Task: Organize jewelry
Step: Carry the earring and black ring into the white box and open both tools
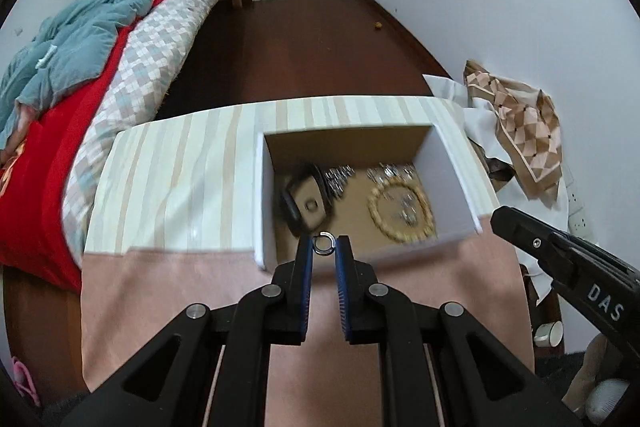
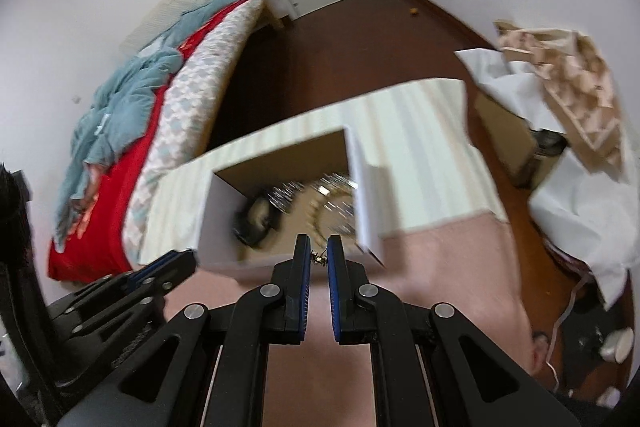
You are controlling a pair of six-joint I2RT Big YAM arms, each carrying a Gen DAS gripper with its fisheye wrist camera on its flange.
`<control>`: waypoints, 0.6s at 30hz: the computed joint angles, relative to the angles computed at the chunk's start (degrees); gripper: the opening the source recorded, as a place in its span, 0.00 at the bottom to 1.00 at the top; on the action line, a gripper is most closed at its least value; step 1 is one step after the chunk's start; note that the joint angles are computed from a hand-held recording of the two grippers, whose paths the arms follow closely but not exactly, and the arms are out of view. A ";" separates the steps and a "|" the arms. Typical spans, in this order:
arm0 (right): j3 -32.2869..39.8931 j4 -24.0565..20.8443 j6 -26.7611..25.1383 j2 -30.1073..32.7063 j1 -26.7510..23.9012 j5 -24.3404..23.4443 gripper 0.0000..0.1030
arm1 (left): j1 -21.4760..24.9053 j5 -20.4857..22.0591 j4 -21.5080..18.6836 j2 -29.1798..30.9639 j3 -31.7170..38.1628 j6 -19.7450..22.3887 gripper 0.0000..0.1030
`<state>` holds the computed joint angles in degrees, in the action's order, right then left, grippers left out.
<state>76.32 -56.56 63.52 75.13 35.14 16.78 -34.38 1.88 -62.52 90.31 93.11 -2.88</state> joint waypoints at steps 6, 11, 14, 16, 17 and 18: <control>4.68 1.03 -5.69 6.37 -5.51 -6.29 0.09 | 1.95 4.50 -6.10 9.32 11.50 1.61 0.09; 6.43 -0.18 -7.34 9.24 -7.61 -9.90 0.09 | 2.50 9.44 -12.28 15.59 19.55 0.98 0.10; 6.04 -0.43 -6.68 9.28 -8.39 -11.54 0.09 | 2.75 10.64 -13.81 17.41 22.57 0.54 0.11; 5.64 -0.77 -5.77 9.08 -8.66 -12.07 0.15 | 2.85 10.05 -13.87 17.39 23.14 0.54 0.12; 5.12 -0.46 -5.32 8.62 -8.67 -12.16 0.18 | 3.07 9.84 -13.65 17.21 23.24 0.59 0.17; 4.72 -0.38 -4.86 8.13 -8.57 -11.84 0.23 | 3.28 9.46 -13.08 16.47 22.66 0.37 0.28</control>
<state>81.04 -56.94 58.66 83.25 26.56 4.94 -31.10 11.34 -75.60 106.77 115.77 -2.50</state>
